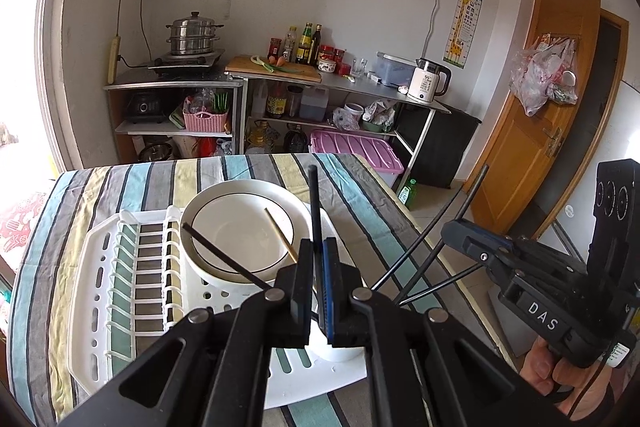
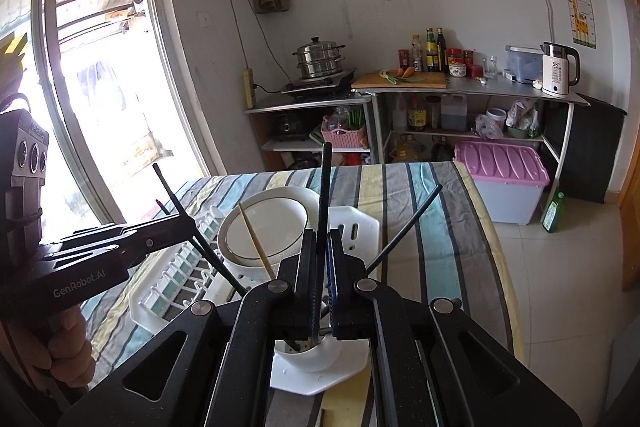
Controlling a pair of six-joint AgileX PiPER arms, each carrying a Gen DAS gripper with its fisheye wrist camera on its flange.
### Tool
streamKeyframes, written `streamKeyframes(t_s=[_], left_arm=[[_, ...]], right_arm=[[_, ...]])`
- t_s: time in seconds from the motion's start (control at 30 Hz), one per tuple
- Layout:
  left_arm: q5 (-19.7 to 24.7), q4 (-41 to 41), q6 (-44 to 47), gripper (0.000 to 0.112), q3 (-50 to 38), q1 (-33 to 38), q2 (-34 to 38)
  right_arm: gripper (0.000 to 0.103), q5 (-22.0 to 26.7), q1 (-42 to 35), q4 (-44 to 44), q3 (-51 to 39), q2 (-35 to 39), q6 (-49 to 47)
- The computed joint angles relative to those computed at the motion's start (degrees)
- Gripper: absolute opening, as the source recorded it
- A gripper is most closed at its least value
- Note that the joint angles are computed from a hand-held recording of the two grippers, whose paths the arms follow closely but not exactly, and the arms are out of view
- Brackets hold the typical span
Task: Organize utensils
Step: 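Open left tool dropping its black chopstick into the cup while right tool releases its own, then move both tools back down to the wooden chopsticks on the cloth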
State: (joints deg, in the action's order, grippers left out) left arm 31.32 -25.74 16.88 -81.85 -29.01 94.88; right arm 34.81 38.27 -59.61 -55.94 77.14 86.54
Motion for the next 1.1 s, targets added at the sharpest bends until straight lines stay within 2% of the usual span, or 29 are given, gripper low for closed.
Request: streamKeyframes(t_s=[0.33, 0.4, 0.47, 0.7, 0.93, 1.1], left_arm=[[-1.1, 0.3, -0.5, 0.005, 2.0, 1.0, -0.8], [-1.4, -0.1, -0.2, 0.006, 2.8, 1.3, -1.2], [-1.4, 0.0, -0.2, 0.006, 3.4, 1.4, -1.7], [-3.0, -0.4, 0.6, 0.007, 8.1, 1.7, -4.8], [-4.9, -5.4, 5.7, 0.007, 15.4, 2.9, -10.0], [-7.3, -7.5, 8.9, 0.007, 23.7, 3.1, -16.6]], right_arm=[[0.006, 0.0, -1.0, 3.5, 0.2, -1.1, -3.6], [0.007, 0.6, -0.5, 3.2, 0.6, -1.6, -3.3], [0.014, 1.0, 0.0, 2.9, 1.2, -2.1, -2.6], [0.015, 3.0, 2.3, 1.6, 3.6, -5.1, -0.3], [0.015, 8.4, 9.4, -1.9, 6.9, -8.5, 5.5], [0.015, 15.1, 19.1, -5.7, 11.2, -12.0, 13.4]])
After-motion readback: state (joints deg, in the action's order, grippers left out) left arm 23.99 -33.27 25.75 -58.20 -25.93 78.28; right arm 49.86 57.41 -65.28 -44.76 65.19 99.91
